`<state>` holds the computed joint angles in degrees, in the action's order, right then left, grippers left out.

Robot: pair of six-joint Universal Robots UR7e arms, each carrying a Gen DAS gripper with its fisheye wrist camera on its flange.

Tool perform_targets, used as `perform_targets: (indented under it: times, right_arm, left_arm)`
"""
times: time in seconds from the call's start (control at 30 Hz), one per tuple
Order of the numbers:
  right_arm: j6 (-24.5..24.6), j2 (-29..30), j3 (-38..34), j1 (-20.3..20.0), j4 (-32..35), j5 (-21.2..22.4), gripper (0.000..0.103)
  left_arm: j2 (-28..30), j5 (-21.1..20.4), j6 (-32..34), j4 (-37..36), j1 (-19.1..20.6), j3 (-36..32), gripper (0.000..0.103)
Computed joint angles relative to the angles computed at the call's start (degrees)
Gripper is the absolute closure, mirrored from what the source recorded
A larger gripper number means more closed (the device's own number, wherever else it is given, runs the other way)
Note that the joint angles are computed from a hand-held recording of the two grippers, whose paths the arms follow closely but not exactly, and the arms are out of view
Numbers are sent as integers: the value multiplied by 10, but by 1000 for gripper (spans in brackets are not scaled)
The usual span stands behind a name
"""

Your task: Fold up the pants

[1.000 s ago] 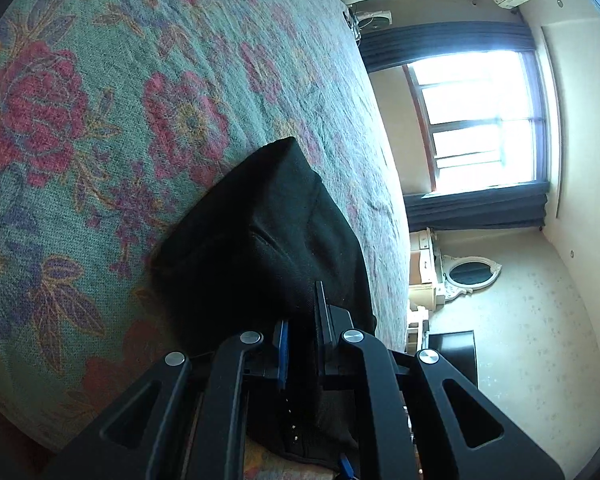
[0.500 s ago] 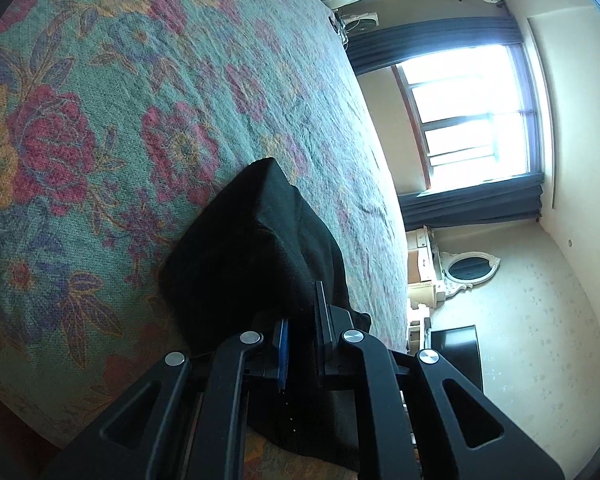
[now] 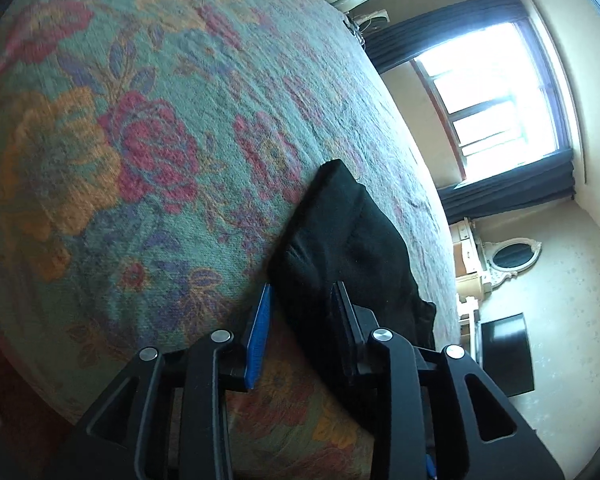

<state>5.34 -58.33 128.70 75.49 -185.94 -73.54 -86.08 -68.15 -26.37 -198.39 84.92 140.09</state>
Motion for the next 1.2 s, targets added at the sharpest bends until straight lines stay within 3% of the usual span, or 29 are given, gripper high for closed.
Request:
perform_targets:
  times: [0.07,0.1,0.13,0.3,0.43,0.63,0.77,0.93,1.0,1.03,1.2]
  right_arm:
    - [3,-41,18,-23,-16,1,58]
    - [7,-60,20,-32,-19,-4,57]
    - [12,-78,21,-43,-24,-10,55]
    - [49,-147,-3,-97,-42,-42,47]
    - [45,-147,-76,-113,-39,-102,45]
    - [63,-100,-149,-142,-41,-112,46]
    - [60,-67,-185,-155,-34,-97,64]
    - [38,-45,-223,-147,-20,-91,65]
    - [25,-40,-233,-141,-7,-102,82]
    - [23,-46,-231,-136,2,-110,97]
    - [16,-74,-210,-142,-10,-69,97]
  left_arm:
    - [-21,65,20,3,-35,17,47]
    - [-26,90,23,-5,-50,25,26]
    - [-27,115,26,-25,-68,33,17]
    - [-17,187,24,-12,-135,28,14]
    - [27,186,27,23,-159,2,14]
    - [116,159,7,36,-171,-28,14]
    - [153,166,-2,60,-188,-42,14]
    - [170,180,8,42,-203,-42,14]
    - [172,182,2,41,-203,-43,14]
    - [171,183,-4,41,-202,-43,14]
    - [165,187,-22,30,-204,-35,14]
